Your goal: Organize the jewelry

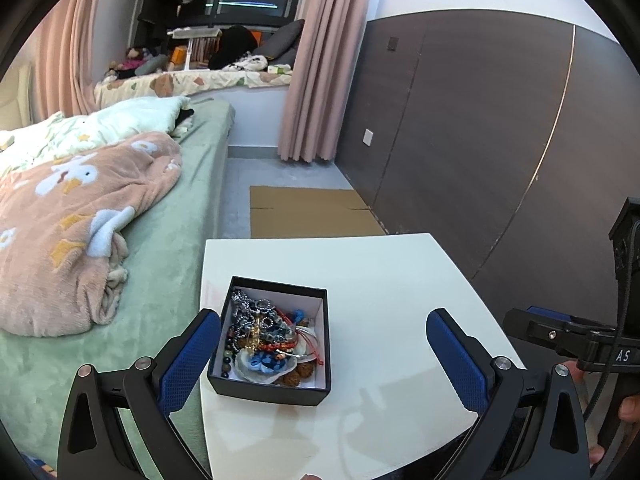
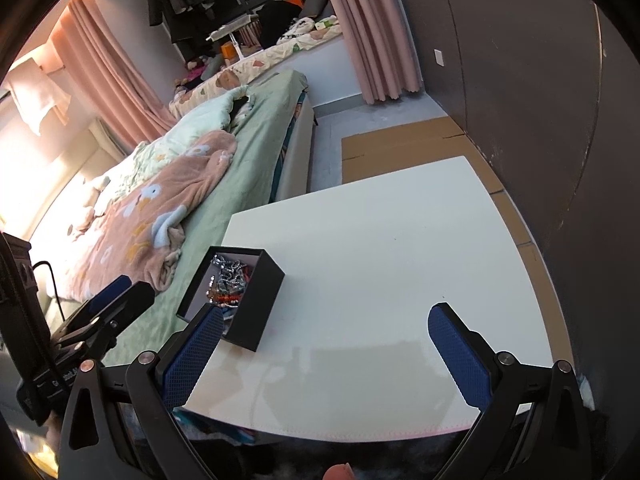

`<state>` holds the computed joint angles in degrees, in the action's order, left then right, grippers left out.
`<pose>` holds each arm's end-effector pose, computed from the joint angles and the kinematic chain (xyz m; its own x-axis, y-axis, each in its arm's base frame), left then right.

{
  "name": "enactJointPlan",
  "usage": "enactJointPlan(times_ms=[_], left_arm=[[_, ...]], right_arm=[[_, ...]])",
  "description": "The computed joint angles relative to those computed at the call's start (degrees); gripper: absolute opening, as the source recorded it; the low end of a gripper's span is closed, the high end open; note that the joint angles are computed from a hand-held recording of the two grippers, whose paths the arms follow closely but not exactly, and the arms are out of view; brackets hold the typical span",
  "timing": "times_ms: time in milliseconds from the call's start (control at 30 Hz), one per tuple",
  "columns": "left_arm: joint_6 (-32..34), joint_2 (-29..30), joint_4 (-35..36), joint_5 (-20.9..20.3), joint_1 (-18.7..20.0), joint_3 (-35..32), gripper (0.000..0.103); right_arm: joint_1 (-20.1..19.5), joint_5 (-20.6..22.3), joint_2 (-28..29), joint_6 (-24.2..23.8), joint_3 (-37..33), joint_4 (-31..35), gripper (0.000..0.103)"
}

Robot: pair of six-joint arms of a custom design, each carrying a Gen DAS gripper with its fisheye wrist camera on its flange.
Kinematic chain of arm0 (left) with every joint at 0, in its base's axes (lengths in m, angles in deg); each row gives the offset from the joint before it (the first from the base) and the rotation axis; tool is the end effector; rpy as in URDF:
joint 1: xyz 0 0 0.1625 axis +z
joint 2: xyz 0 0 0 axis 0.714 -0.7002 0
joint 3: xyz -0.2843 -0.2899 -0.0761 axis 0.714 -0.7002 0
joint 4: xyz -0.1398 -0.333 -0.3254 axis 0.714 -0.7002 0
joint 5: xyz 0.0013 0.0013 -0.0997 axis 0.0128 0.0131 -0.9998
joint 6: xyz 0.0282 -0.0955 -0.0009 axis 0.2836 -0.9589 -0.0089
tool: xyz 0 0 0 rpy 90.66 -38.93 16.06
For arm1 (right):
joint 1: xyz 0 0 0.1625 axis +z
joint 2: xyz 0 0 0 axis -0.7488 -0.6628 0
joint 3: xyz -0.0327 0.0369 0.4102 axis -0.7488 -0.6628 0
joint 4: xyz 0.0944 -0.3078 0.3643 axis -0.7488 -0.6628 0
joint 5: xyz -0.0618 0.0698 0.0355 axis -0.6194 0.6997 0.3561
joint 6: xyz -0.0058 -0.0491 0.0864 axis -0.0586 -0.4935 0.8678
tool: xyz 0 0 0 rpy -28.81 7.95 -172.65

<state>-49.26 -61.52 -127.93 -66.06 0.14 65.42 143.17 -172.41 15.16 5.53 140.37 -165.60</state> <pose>-0.3292 -0.6422 0.1397 -0.8343 -0.0104 -0.5512 0.4315 0.6100 -0.6646 0.1664 -0.6964 0.3038 -0.8751 -0.2849 0.3911 -0.4390 0.8074 -0.3942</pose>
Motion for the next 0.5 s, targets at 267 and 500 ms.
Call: enactJointPlan(times_ms=[267,500], left_arm=[[0.28,0.12,-0.49,0.05,-0.11,0.05,0.102],[0.59,0.11,-0.99,0.35,-0.30,0.24,0.103]], right_arm=[[0.12,-0.51,-0.12,0.64,-0.42,0.47,0.103],[0.30,-0.37,-0.48,0.44,-0.39,0.15,0.103]])
